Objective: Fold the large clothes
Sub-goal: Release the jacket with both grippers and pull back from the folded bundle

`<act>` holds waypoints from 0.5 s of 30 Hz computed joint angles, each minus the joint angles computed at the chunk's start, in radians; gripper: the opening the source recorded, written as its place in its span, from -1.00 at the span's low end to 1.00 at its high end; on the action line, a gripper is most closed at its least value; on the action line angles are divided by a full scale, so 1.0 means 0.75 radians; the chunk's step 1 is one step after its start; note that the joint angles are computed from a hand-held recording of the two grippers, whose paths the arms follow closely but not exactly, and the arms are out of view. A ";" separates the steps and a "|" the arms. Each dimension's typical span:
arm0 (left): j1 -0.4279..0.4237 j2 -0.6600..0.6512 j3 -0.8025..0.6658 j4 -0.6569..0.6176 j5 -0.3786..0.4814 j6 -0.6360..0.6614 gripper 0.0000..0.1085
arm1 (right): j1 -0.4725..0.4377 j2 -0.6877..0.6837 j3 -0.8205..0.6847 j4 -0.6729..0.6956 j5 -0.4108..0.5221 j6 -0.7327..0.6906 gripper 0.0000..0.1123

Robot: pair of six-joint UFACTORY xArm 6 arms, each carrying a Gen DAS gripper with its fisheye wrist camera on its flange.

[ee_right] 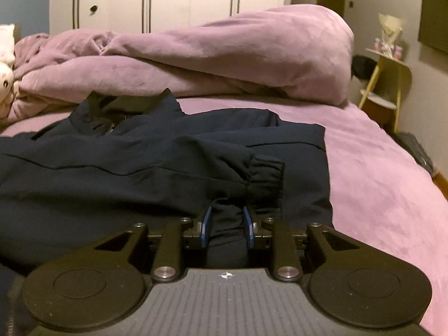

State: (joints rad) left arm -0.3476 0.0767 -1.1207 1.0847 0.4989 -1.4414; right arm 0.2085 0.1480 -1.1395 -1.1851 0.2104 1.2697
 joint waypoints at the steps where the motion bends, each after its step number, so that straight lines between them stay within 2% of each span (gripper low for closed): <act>1: 0.001 0.032 -0.030 -0.010 0.027 0.022 0.60 | -0.001 0.031 -0.031 -0.025 0.003 0.001 -0.57; 5: 0.036 0.087 -0.073 -0.072 0.040 0.024 0.72 | 0.015 0.121 -0.138 -0.053 0.050 -0.064 -0.56; 9: 0.041 0.011 -0.016 -0.142 0.014 0.075 0.62 | 0.019 0.068 -0.100 0.020 0.051 -0.167 -0.56; 13: 0.024 -0.144 0.139 -0.102 -0.038 0.043 0.61 | -0.033 -0.125 0.098 -0.144 -0.090 0.080 -0.56; 15: 0.024 -0.159 0.171 -0.136 -0.072 0.060 0.62 | -0.037 -0.157 0.146 -0.217 -0.081 0.124 -0.55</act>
